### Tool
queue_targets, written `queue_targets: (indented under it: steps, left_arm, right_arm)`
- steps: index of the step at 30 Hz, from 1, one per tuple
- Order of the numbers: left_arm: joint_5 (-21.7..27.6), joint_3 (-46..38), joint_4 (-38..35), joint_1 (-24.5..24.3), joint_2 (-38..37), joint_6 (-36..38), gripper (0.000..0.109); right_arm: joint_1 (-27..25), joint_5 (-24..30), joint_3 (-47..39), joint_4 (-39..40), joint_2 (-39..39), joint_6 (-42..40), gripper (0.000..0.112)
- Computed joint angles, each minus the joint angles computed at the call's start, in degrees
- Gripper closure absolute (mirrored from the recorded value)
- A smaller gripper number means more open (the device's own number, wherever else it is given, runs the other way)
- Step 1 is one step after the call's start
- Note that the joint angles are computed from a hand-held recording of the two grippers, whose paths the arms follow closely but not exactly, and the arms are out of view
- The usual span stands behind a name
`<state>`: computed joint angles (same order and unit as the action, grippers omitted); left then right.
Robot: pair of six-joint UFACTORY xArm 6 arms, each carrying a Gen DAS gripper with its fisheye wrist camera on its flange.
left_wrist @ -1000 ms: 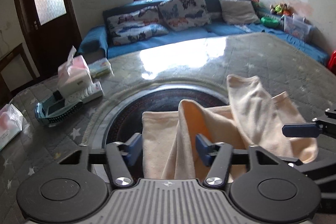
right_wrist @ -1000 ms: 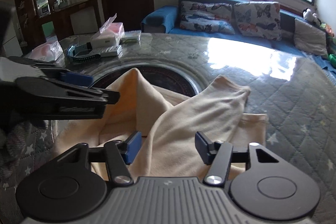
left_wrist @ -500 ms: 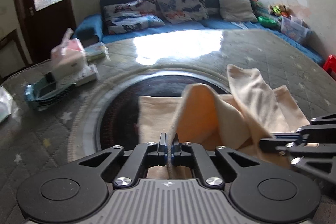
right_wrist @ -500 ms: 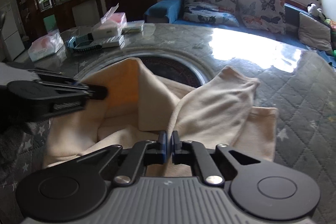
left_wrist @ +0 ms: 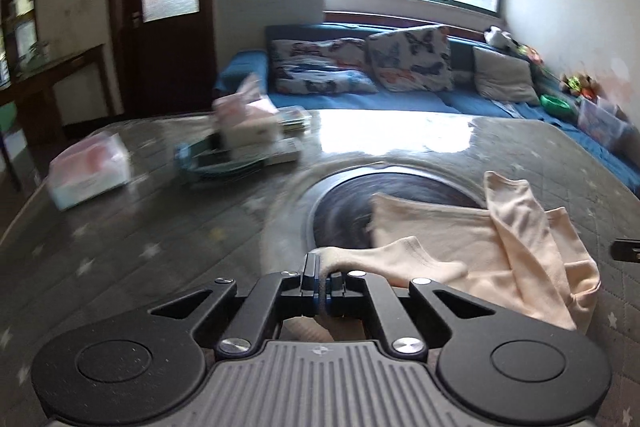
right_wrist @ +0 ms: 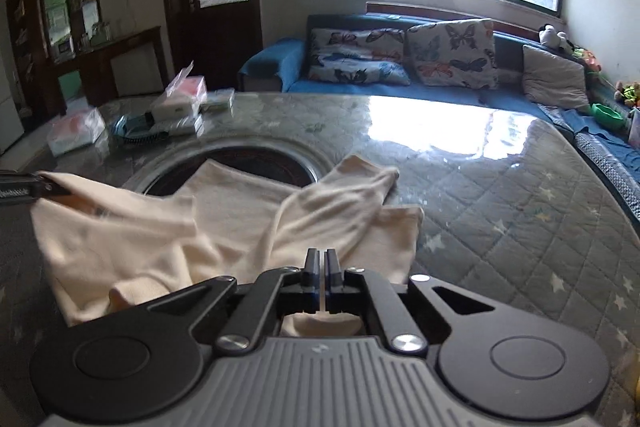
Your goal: Fold clothes
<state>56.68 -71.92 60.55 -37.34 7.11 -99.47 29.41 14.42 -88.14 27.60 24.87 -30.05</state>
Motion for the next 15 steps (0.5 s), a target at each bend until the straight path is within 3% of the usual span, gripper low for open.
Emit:
queue_targets:
  steps: [6,9,15]
  left_arm:
    - [1.29,6.27,-1.69,-2.43,-3.95,-4.44,0.105]
    - [0.04,7.62,-2.50,-2.48,-4.26,-4.85,0.105]
    - [-3.08,9.38,-2.37,-1.16,-4.97,-3.63,0.105]
  right_arm:
    - [0.94,3.18,-3.16,1.13,2.40,-1.25,0.100]
    - [1.73,6.46,-9.85,1.27,7.18,-0.58,0.089]
    - [2.74,14.42,-27.78,-6.49,19.75,8.52,0.088]
